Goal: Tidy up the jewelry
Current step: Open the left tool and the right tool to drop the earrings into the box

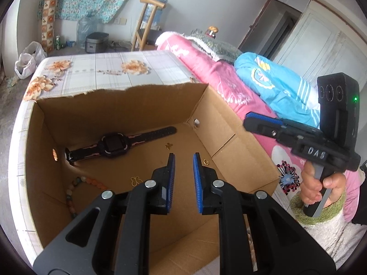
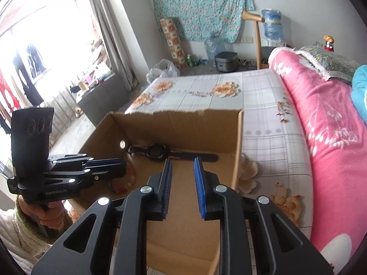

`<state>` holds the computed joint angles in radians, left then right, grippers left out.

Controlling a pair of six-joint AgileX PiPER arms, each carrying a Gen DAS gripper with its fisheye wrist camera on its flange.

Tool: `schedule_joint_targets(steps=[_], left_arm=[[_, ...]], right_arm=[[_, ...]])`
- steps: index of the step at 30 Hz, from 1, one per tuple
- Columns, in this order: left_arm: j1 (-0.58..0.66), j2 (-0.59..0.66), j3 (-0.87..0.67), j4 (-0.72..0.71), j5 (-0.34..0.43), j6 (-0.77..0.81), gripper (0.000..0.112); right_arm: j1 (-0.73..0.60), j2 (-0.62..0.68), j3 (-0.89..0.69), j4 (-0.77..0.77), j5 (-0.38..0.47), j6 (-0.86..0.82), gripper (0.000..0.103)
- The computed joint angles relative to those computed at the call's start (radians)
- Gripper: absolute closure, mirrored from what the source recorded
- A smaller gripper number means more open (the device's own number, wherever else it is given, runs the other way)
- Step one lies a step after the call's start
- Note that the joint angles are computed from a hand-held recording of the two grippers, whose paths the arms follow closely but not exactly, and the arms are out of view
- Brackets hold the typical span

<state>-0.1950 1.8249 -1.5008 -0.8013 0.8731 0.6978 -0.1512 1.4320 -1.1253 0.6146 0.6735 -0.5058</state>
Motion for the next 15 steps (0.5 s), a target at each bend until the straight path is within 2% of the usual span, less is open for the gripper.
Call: schedule_joint_targets(steps=[2,4,6,10,13,15], left_arm=[[0.010,-0.029,0.031,-0.021,-0.005,0.031,0.095],[0.028,-0.082,0.099,-0.069,-0.007,0.105,0.086],[0.042,-0.135,0.169,-0.097,0.006,0.172,0.083],[0.058,-0.257,0.323,-0.124,0.015,0.294,0.064],[0.060,-0.349,0.422,-0.108,0.013,0.350,0.047],[0.051,-0.393,0.467,-0.072,0.018,0.353,0.042]], right_arm=[[-0.018,-0.047,0.021,0.013,-0.001,-0.003,0.072],[-0.040,-0.116,0.062,0.042,-0.005,-0.018,0.068],[-0.062,-0.184,0.110,0.078,-0.007,-0.047,0.059],[-0.093,-0.370,0.250,0.087,-0.012,-0.066,0.054],[-0.087,-0.497,0.338,0.009,-0.019,0.014,0.053],[-0.096,-0.557,0.377,-0.022,-0.003,0.058,0.053]])
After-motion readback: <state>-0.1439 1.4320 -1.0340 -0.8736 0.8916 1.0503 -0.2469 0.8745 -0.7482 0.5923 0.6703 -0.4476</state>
